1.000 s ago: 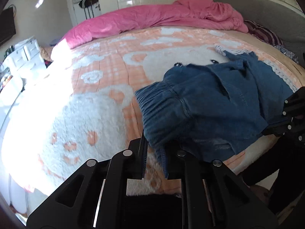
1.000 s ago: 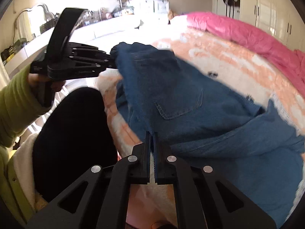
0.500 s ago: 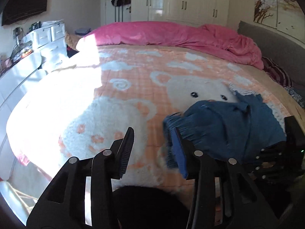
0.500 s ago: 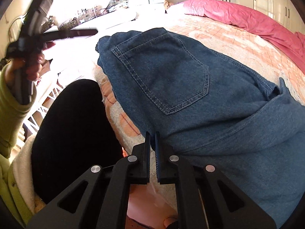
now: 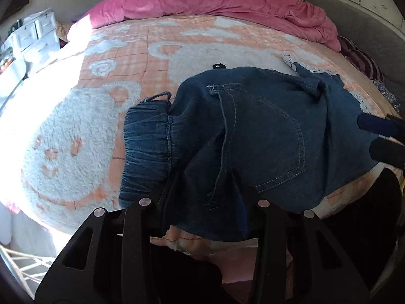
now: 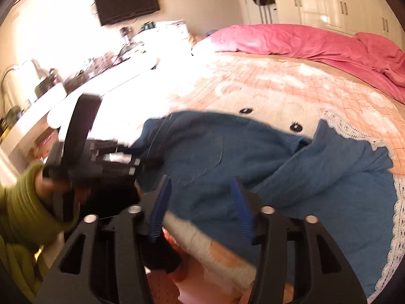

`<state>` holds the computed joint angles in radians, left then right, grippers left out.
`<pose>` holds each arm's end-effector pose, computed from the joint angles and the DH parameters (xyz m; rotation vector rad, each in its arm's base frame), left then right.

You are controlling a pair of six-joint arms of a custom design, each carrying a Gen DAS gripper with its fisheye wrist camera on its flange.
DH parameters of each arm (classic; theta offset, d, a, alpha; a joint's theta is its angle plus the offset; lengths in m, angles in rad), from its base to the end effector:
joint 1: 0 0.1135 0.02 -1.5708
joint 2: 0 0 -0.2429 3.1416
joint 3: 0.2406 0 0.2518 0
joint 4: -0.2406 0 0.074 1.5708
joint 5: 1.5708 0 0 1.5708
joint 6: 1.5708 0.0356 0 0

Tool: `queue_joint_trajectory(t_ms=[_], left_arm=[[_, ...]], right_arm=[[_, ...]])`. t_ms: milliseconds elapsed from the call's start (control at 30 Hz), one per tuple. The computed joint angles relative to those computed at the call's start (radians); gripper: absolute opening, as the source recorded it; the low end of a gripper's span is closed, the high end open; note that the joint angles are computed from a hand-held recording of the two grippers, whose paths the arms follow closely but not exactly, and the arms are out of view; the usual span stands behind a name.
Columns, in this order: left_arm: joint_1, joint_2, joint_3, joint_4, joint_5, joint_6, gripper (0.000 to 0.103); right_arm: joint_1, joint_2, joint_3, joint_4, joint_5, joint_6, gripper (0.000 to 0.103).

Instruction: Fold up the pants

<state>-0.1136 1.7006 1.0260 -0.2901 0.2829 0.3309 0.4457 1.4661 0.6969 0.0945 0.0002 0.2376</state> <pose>0.3382 -0.0486 0.1596 0.6591 2.4119 -0.2689 0.2686 0.1283 0.1596 -0.2358 2.2591 0.3656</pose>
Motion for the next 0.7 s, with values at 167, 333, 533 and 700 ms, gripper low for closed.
queue_joint_trajectory(t_ms=[167, 333, 533, 700], left_arm=[[-0.039, -0.054, -0.102, 0.119, -0.079, 0.013, 0.033], [-0.005, -0.001, -0.02, 0.06, -0.001, -0.002, 0.034], [-0.019, 0.045, 0.037, 0.053, 0.001, -0.026, 0.034], [-0.007, -0.012, 0.027, 0.007, 0.031, -0.036, 0.034]], right_arm=[[-0.018, 0.179, 0.183, -0.083, -0.019, 0.017, 0.057], [-0.012, 0.349, 0.305, -0.221, 0.103, 0.09, 0.06], [-0.091, 0.227, 0.091, -0.075, -0.021, 0.181, 0.06], [-0.075, 0.14, 0.042, -0.071, -0.026, 0.18, 0.062]])
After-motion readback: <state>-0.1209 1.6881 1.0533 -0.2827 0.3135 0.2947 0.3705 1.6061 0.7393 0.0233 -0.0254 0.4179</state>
